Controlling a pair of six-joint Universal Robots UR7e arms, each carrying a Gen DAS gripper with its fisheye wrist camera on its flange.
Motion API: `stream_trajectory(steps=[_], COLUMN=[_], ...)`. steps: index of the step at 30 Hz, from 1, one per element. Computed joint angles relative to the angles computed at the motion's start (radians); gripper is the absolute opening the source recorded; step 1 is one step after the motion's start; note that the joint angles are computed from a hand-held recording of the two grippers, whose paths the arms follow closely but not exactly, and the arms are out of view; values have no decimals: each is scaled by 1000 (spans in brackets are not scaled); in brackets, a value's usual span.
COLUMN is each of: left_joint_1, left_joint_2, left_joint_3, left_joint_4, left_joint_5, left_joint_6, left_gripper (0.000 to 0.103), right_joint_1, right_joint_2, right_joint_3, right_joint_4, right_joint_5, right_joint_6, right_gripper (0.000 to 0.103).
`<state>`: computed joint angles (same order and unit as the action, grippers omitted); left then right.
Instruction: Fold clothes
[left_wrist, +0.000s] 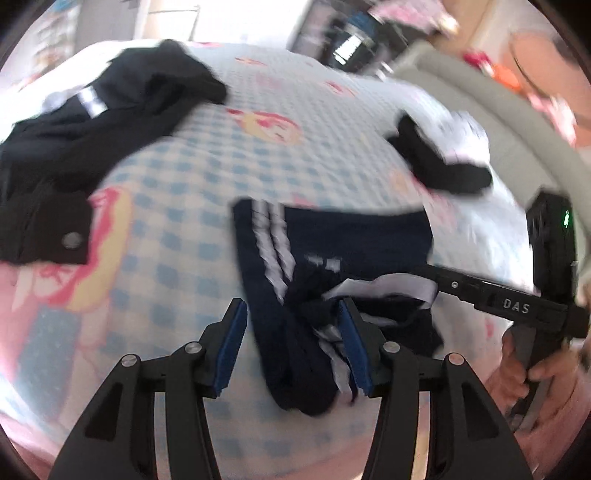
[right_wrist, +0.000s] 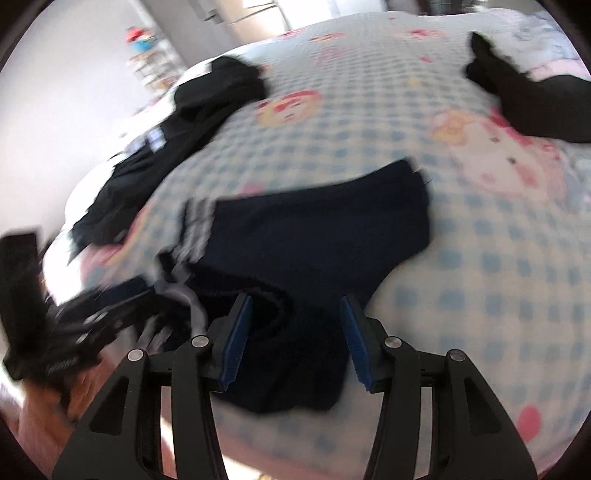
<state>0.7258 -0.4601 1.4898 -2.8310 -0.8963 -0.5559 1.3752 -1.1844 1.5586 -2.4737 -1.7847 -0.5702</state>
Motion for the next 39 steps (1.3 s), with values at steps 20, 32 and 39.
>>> stream_trajectory(steps=[20,32,39], left_joint_1=[34,17,60], left_joint_2=[60,45,97], left_joint_3=[-86,-83,-228], left_joint_4=[32,-26,70], left_joint_5=[-119,-103,-96], left_joint_6=[81,74,110], left_gripper=[36,20,20], right_joint_1=[-4,-7,24], right_joint_2=[-33,18,121], right_joint_3=[54,-56,-195], right_joint_4=[6,134,146], right_joint_5=[6,136,116], right_joint_6=[-103,-90,-59], right_gripper=[59,15,15])
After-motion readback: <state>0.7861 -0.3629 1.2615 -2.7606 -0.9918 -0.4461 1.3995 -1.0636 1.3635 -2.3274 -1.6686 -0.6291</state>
